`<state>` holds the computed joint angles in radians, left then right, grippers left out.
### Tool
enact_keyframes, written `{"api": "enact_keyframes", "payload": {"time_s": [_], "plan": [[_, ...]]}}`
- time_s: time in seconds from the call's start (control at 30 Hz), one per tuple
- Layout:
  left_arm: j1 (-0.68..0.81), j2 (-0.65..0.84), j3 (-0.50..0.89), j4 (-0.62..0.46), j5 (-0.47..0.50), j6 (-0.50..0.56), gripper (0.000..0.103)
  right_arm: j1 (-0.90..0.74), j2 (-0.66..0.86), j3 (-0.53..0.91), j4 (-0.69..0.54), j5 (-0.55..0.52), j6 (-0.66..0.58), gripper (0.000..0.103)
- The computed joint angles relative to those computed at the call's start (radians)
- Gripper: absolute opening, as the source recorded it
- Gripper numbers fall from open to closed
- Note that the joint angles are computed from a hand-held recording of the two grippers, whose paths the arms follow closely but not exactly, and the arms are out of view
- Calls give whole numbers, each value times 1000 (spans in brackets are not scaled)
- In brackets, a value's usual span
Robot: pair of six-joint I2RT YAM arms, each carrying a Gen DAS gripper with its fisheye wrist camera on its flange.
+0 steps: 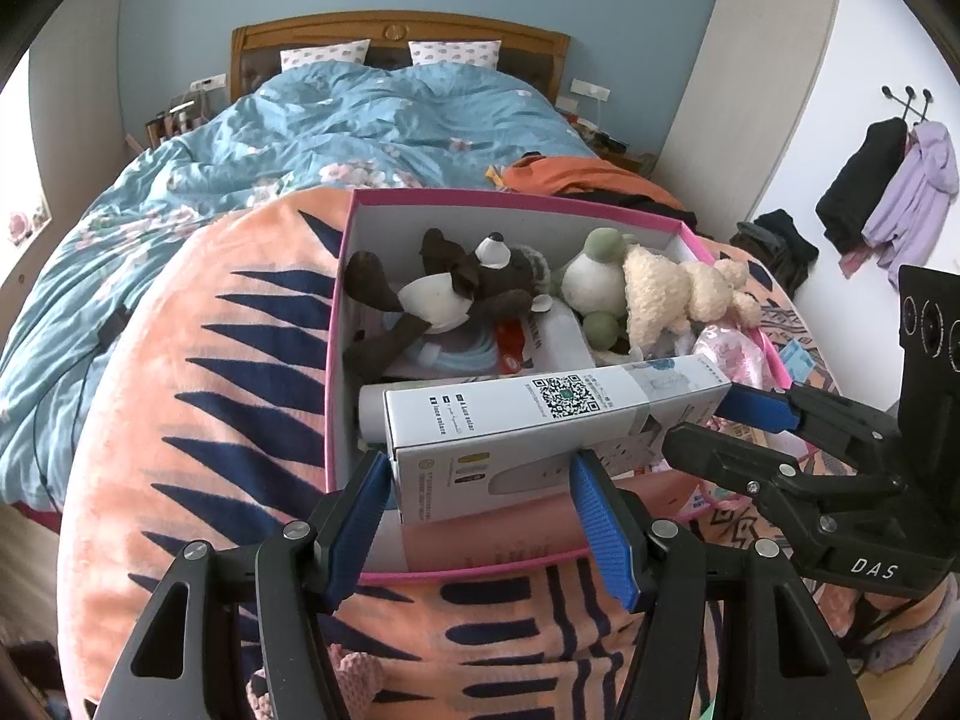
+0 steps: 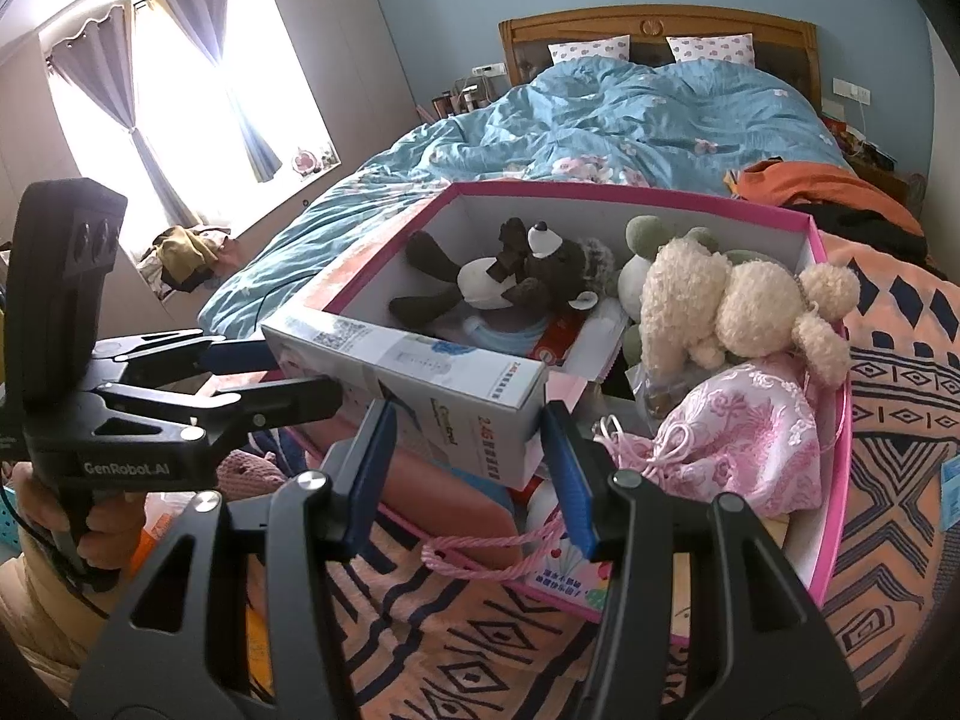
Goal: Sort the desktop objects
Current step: 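Lower the white box into the pink box and open the right gripper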
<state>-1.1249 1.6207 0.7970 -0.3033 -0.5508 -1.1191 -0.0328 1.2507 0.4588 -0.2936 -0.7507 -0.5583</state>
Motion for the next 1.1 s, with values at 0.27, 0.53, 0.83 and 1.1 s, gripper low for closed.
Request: {"api": "enact_keyframes", "payload": {"time_s": [0.27,0.53,0.83,1.1], "plan": [[16,20,18,-9,18,7,63,13,33,3,24,13,11,53],[32,38,21,-9,37,11,63,21,60,8,36,25,17,53],[39,59,42,-33,42,10,63,38,97,16,57,37,28,53],[42,80,75,-77,41,1,63,59,148,31,79,66,45,52]]}}
